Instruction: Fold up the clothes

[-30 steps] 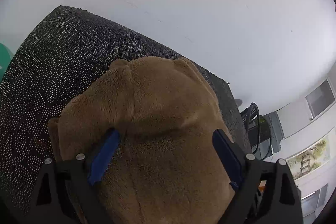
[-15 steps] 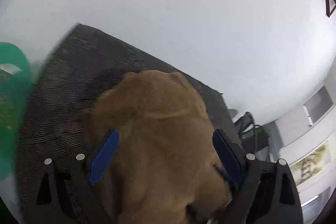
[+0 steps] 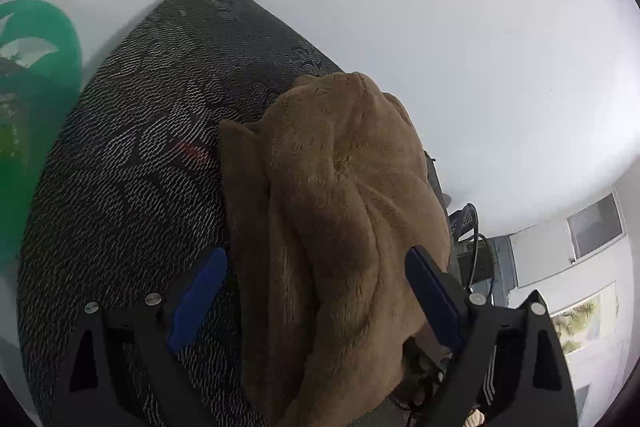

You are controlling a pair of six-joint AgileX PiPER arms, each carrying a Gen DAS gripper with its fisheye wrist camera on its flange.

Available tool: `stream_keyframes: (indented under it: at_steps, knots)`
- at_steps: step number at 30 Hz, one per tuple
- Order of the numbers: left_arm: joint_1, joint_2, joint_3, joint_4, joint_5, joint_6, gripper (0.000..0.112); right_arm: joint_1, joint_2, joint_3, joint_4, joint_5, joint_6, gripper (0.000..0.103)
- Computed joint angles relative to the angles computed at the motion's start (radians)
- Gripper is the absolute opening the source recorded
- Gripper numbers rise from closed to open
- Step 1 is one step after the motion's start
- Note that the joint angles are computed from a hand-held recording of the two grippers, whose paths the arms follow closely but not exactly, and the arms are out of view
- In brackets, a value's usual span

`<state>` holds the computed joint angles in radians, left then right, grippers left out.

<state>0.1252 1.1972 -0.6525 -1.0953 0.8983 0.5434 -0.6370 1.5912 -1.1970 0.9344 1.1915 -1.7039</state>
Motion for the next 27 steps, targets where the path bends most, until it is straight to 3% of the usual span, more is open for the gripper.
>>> stream_keyframes:
  at_steps: [4,8,10,16,23,27]
  knots:
    - [-0.016,0.094,-0.041,0.005,-0.047,-0.004,0.093,-0.001,-0.001,0.002,0.001,0.001,-0.002,0.103]
    - [-0.01,0.155,-0.058,-0.033,-0.05,0.087,0.094,0.013,0.002,0.004,0.005,-0.015,0.004,0.103]
    - [0.002,0.19,-0.073,-0.066,-0.013,0.142,0.102,0.015,0.002,0.003,0.005,-0.016,0.005,0.103]
    - [-0.014,0.353,-0.175,-0.153,0.168,0.265,0.102,0.012,-0.002,0.003,0.003,-0.008,0.01,0.103]
    - [-0.124,0.419,-0.296,-0.059,0.137,0.179,0.102,0.005,0.001,-0.003,0.003,0.007,0.01,0.103]
    - [-0.097,0.435,-0.31,-0.058,0.099,0.091,0.102,0.006,-0.001,-0.001,0.002,0.007,0.011,0.103]
